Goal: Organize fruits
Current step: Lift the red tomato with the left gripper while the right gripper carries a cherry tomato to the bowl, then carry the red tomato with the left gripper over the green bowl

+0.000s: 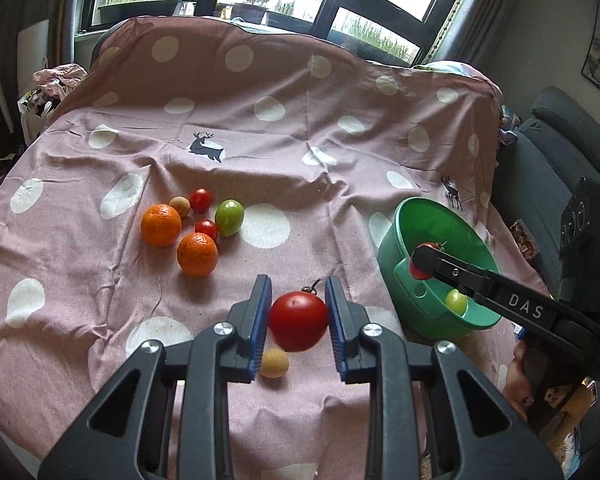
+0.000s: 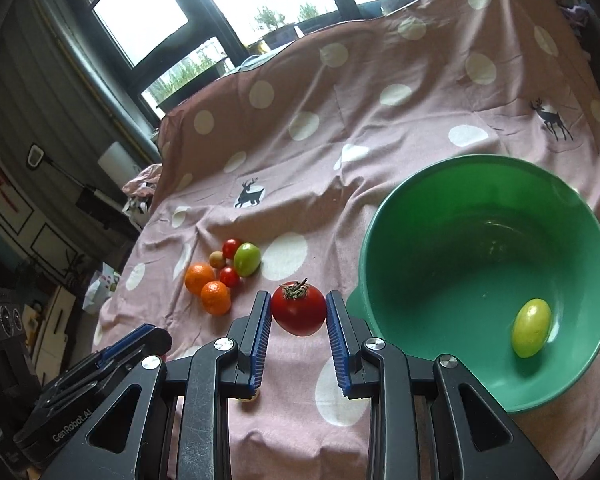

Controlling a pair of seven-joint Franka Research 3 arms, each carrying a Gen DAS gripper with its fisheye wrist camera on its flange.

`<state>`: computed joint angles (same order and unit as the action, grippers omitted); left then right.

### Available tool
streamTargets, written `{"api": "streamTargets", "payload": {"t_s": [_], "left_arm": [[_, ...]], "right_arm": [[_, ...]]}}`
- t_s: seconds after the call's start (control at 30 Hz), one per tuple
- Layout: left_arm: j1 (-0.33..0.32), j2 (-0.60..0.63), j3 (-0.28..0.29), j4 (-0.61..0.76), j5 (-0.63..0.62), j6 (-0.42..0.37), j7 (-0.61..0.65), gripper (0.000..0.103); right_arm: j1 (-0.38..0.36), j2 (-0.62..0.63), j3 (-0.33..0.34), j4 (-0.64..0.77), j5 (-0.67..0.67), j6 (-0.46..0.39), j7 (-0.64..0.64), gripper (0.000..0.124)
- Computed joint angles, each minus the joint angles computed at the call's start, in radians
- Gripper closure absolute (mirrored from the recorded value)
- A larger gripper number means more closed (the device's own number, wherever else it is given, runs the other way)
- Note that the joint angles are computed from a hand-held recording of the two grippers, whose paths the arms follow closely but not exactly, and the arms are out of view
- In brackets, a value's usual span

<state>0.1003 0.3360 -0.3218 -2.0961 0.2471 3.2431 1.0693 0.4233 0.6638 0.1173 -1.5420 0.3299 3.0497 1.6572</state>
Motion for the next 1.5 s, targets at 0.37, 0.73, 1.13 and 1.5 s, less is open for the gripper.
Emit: {"api": "streamTargets", "payload": {"t_s": [0.37,0.73,1.13,1.5], "left_arm": [[-0.056,0.01,0.029,0.036,0.009,-0.006,-0.006,0.076],[-0.095,0.043,0.033,0.094,0.01,-0.02,0.004,0.076],[-0.064,0.125,-0.063,0.2,-0.003,-0.063,0.078,0.076],[-0.055,0.201,-0.132,0.29,-0.06,-0.108,0.181,0.076]], "right_arm": [[-0.148,-0.025,0.174,-0.059,0.083,0.085,-0.125,0.094],[-0.179,-0.055,0.184,-0.118,0.138,0.179,-0.123,0.094],[-0.187,-0.081,0.145,-0.175,0.121,0.238,-0.034,0.094],[-0.166,-0.095,0.088,-0.202,0.106,0.254,0.039,0.094]]}}
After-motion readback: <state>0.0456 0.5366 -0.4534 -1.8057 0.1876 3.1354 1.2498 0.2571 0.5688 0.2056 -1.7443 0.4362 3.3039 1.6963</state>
